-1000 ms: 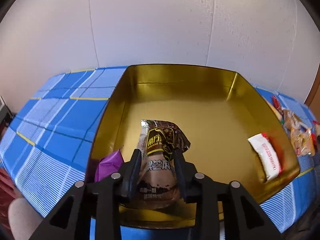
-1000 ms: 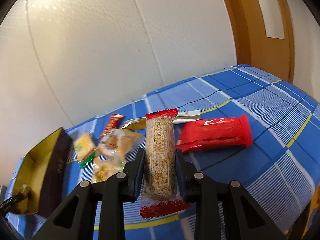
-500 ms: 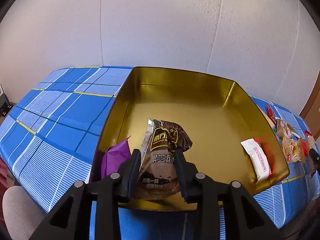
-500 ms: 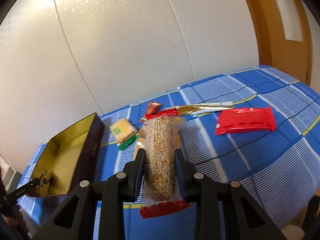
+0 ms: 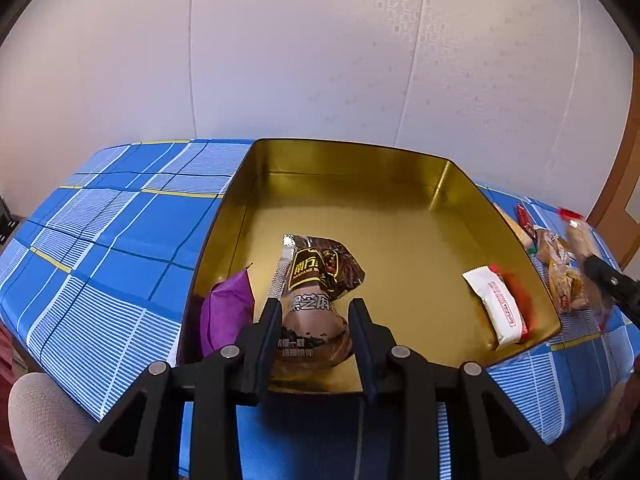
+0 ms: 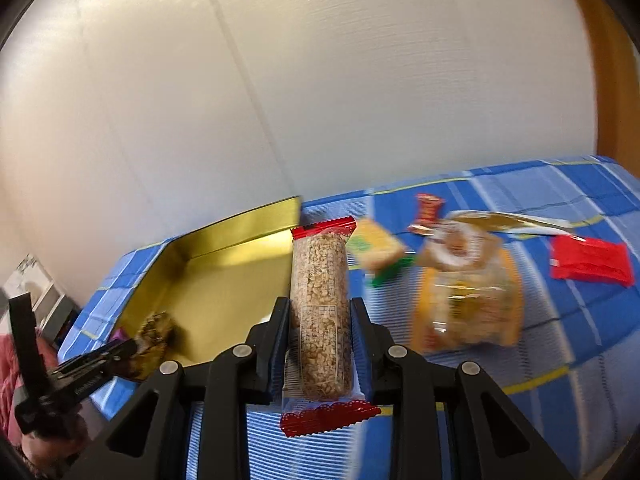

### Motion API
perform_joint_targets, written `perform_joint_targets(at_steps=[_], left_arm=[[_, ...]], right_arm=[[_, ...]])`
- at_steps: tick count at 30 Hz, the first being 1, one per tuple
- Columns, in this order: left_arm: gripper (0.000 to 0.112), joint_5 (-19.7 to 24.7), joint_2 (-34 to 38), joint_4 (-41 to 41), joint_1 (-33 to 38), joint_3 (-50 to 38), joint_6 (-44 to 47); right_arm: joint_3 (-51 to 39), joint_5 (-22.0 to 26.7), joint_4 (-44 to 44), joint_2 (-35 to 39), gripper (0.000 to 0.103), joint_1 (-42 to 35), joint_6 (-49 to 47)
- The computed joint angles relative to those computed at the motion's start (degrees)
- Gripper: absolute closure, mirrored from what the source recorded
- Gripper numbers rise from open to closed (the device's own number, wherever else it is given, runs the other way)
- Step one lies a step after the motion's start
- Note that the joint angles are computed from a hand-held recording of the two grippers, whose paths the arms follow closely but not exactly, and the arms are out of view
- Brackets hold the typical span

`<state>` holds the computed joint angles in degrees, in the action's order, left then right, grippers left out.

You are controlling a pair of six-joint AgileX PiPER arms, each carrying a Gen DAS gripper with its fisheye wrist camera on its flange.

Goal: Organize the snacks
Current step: 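Lower the granola bar into the tray and open the right tool while the left tool releases the brown bag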

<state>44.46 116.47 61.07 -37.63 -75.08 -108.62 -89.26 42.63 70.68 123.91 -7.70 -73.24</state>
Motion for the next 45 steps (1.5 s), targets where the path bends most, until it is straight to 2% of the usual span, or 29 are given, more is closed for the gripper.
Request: perform_joint_targets(at_steps=[6, 12, 14, 20, 24, 32, 39, 45], left_arm=[[0.077, -1.66, -1.08, -0.61, -0.01, 1.11, 0.28], [0.076, -2.07, -1.4, 0.04, -1.12, 1.82, -1.37], [0.072, -2.56, -1.31, -0.07, -1.47, 1.75, -1.36], [0.071, -1.39, -0.6, -1.42, -2.26, 0.42, -0.67], [0.071, -2.35, -0.98, -1.12, -2.45, 0.96, -2.42], [0.071, -1.86, -1.1, -1.09, -3.12, 0.6, -2.04], [0.071, -3.59, -1.84, 0.45, -3.23, 1.63, -4.03], [0.069, -3.72, -1.49, 0.55, -3.76, 0.89, -3.42]], right_arm=[[-1.89, -0.15, -4.19, 0.33, 0.074, 6.17, 2.85], [-8.94, -0.07, -11.51, 4.53, 0.074, 10.68, 10.74], [-10.02, -0.63, -14.12, 5.31, 0.074, 12.15, 12.97], [-13.83, -2.18, -22.54, 8.48, 0.073, 15.69, 18.64], [-14.78, -3.54, -26.32, 9.49, 0.073, 16.76, 21.48], [-10.94, -5.73, -23.41, 7.31, 0.073, 16.29, 17.94], [-6.03, -4.55, -14.14, 4.44, 0.073, 12.23, 11.1], [-4.73, -3.2, -11.28, 3.42, 0.073, 8.55, 10.45]])
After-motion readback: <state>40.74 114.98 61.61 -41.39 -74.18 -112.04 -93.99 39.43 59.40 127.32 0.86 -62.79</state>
